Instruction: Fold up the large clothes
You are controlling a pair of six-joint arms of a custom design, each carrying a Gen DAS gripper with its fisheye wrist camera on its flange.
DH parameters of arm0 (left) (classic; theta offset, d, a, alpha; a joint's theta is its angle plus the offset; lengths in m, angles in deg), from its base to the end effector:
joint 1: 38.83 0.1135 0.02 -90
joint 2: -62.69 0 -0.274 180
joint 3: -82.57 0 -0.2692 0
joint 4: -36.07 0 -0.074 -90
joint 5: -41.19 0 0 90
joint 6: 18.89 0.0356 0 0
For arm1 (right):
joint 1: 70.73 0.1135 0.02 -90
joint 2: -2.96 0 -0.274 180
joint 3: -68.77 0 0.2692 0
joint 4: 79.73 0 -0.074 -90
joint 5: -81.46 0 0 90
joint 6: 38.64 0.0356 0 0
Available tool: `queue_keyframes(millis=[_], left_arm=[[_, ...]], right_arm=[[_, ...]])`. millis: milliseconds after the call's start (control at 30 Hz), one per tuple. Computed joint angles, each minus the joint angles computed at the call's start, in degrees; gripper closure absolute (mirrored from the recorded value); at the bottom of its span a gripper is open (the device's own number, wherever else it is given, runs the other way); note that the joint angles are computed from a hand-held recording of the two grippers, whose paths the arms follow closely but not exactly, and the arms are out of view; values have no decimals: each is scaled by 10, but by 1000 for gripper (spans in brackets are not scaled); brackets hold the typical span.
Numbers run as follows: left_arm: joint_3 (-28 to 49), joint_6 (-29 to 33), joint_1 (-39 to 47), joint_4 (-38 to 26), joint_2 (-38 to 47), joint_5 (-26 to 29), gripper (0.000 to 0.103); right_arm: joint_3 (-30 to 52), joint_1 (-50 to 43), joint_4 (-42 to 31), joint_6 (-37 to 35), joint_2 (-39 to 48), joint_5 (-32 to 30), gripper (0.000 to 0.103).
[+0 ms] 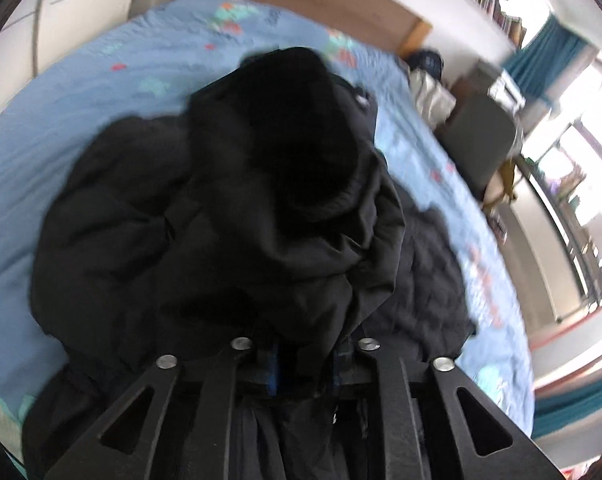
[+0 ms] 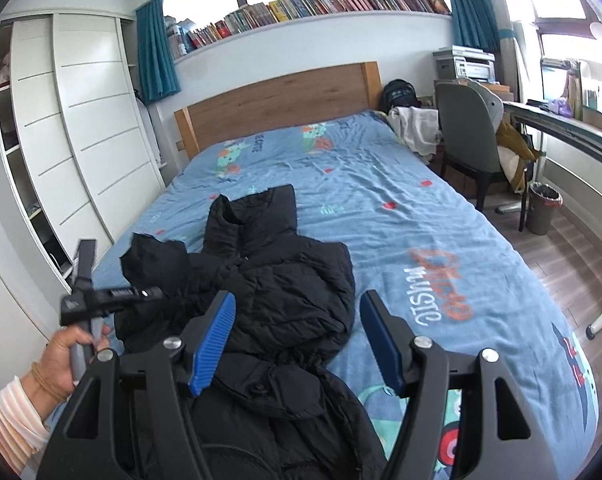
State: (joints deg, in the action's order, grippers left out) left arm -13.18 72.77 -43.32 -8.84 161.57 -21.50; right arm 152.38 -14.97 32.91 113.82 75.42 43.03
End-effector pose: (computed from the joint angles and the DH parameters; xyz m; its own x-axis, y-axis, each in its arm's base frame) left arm 0.3739 -0.0457 0.2252 -0.8502 0.0926 -0.5182 0.3262 0.8653 -0.3806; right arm 0.1665 0.1951 0.3469 -0.4545 0.3118 -0.8344 0.2904 0.9374 0.1921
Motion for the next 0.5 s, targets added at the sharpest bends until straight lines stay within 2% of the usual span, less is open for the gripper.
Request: queue_keyframes(millis=[33, 100, 167, 300, 500], left_arm=[[-4, 2, -2, -2, 4, -2, 76], [-11, 10, -8, -9, 6, 1, 61], [-19, 20, -16, -14, -3, -1, 53], [-33, 34, -29, -24, -26, -2, 50], [-40, 77, 29, -33, -45, 29, 44]], right_arm=[[-4, 0, -5, 5, -2, -3, 39], [-14, 0, -8, 9, -6, -9, 39], [-25, -1, -7, 13, -10, -15, 39], [-43, -2, 7, 21, -16, -23, 39], [-33, -10, 46, -16, 16, -50, 39]])
